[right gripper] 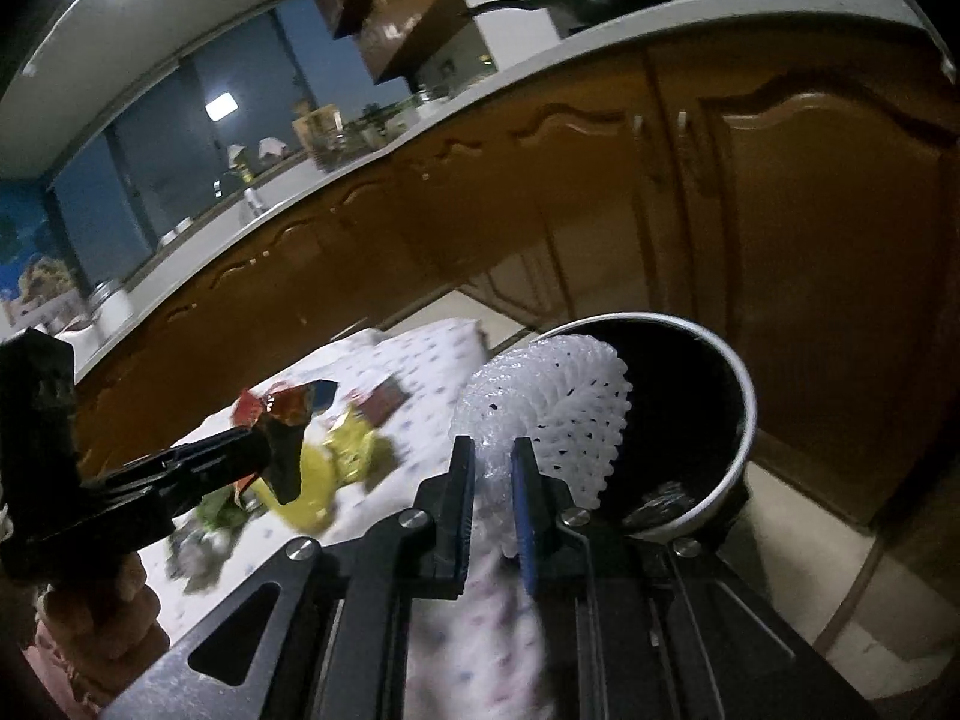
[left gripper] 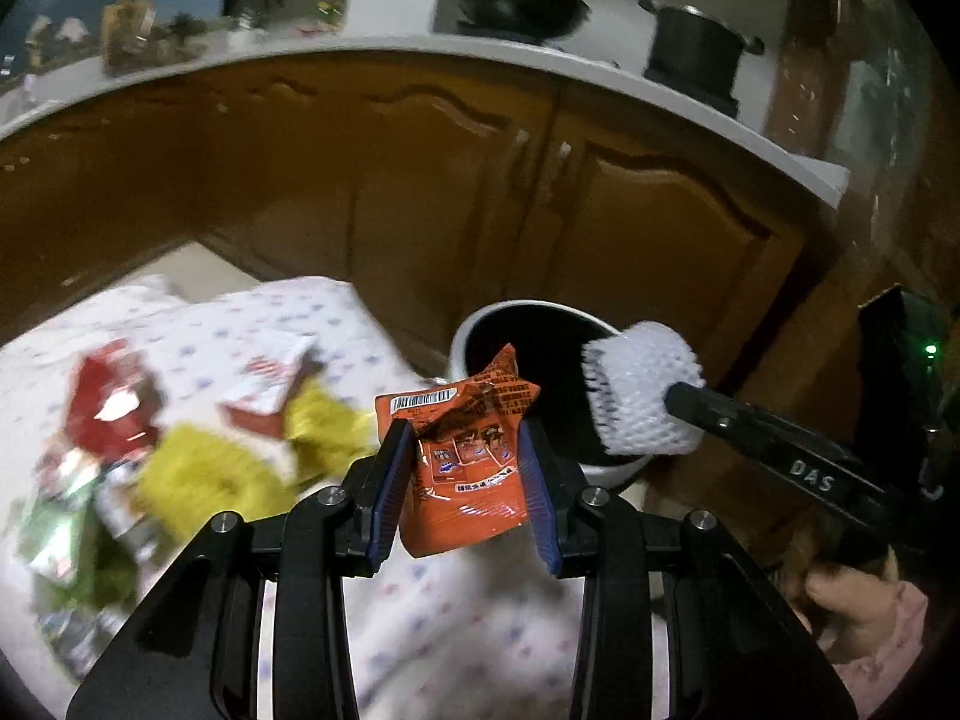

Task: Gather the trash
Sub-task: 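Carry both items to the black bin and open both tools to drop them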

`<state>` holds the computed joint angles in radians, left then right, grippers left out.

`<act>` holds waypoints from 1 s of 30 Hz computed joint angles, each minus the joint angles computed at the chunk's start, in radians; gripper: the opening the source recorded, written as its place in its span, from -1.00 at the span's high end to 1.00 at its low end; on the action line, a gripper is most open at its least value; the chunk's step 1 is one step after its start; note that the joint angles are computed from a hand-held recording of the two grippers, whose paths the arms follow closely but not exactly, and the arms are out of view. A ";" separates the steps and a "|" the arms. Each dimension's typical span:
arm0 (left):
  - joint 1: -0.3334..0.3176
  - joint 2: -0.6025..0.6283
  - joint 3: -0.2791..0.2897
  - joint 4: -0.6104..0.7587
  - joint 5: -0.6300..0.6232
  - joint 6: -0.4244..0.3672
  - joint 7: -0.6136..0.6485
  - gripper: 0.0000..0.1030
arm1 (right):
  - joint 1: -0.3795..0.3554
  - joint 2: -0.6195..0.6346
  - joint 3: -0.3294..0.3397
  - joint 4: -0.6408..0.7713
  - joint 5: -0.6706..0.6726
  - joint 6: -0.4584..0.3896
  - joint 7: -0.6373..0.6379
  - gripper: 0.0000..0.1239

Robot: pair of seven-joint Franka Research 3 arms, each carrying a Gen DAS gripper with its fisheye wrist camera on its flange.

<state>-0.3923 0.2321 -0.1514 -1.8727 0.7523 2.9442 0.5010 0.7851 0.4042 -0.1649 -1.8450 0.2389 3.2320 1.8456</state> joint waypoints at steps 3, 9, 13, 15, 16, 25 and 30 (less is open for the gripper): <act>0.029 0.104 -0.058 0.128 -0.124 -0.047 0.156 0.33 | -0.082 0.023 0.066 0.044 0.003 -0.035 -0.019 0.77; 0.020 0.295 -0.093 0.382 -0.315 -0.169 0.374 0.33 | -0.212 0.081 0.176 0.138 0.014 -0.118 -0.047 0.74; -0.019 0.391 -0.073 0.524 -0.372 -0.242 0.445 0.33 | -0.244 0.106 0.198 0.166 0.009 -0.146 -0.051 0.74; -0.027 0.436 -0.077 0.589 -0.402 -0.274 0.482 0.33 | -0.262 0.115 0.211 0.173 0.012 -0.154 -0.058 0.74; -0.036 0.458 -0.071 0.621 -0.411 -0.294 0.494 0.32 | -0.264 0.121 0.210 0.179 0.010 -0.159 -0.058 0.74; -0.073 0.558 -0.048 0.763 -0.471 -0.378 0.552 0.26 | -0.267 0.149 0.189 0.209 -0.008 -0.192 -0.031 0.72; -0.075 0.549 -0.040 0.755 -0.482 -0.381 0.540 -0.22 | -0.306 0.146 0.232 0.208 0.020 -0.191 -0.045 0.31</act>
